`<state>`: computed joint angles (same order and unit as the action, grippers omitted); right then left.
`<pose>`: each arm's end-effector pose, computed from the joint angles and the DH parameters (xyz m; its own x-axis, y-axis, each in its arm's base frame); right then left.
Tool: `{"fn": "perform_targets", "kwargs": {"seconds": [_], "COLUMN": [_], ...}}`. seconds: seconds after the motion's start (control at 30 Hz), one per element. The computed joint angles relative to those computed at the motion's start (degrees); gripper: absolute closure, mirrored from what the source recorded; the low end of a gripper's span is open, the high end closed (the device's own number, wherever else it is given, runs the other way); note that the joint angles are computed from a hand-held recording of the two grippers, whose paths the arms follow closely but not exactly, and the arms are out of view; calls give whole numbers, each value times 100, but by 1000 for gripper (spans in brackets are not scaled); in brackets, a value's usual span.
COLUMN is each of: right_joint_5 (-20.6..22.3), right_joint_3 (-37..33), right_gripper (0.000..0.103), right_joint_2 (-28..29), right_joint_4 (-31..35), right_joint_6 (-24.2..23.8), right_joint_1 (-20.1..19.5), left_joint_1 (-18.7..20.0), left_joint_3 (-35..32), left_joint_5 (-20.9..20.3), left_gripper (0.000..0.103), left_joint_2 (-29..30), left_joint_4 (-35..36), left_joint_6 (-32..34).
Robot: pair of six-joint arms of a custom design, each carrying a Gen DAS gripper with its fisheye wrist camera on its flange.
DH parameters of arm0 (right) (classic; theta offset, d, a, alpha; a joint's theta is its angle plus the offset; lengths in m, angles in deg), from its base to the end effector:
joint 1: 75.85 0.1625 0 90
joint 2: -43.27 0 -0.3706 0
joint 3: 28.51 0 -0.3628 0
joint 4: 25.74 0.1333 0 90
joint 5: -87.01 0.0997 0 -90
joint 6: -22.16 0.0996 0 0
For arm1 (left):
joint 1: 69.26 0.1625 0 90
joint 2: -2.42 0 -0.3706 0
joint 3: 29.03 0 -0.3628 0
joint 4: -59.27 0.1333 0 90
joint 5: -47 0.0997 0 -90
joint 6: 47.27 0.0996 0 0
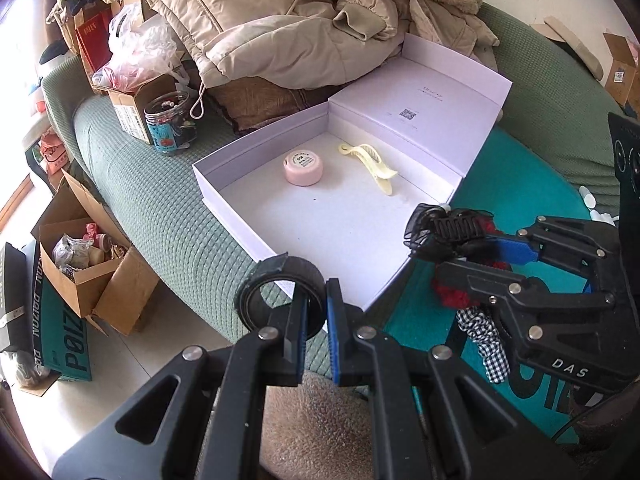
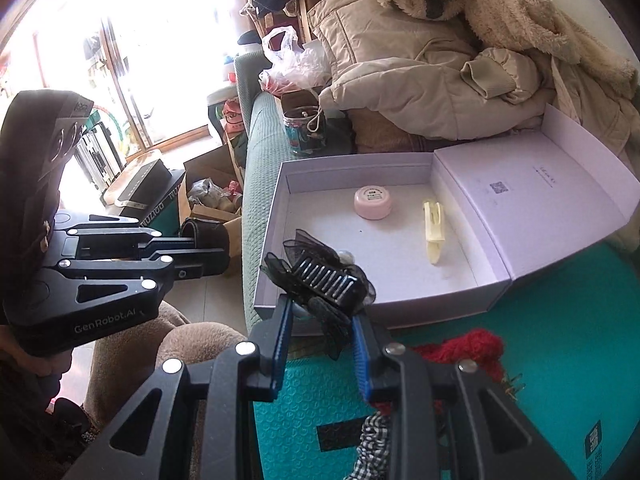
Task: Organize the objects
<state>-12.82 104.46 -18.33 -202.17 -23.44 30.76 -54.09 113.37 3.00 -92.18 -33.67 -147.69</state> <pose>0.2298 -0.3634 0.0758 -0.4723 -0.8285 0.3010 -0.8768 0.4766 -0.0640 -0.1740 -0.2595 0.1438 -0.7285 -0.3277 -0.6015 0.1791 0.7564 -0.6291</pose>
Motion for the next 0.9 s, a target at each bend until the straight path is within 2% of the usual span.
{"fn": "perform_targets", "kwargs": {"seconds": [0.23,0.4,0.63,0.9], "right_joint_5": [-94,-149,-155,-192], "right_joint_3": [-473,-832,-1355,-1882], "right_gripper": [76,76,76,76], "right_joint_2": [417,723,1149,1562], "right_joint_4": [75,103,176,205], "right_joint_6": [23,-11,-56,-73], "right_joint_1": [-34,-65,-82,-97], "left_joint_1": [889,1427,2066,2740], "left_joint_3": [63,27,-61,-306], "left_joint_5": [464,726,915,1039], "left_gripper": [95,95,95,95], "left_joint_2": [-107,36,423,1125], "left_joint_4": [-887,-1631,-2964,-4568], "left_joint_6": [1110,1939,3201,4711]}}
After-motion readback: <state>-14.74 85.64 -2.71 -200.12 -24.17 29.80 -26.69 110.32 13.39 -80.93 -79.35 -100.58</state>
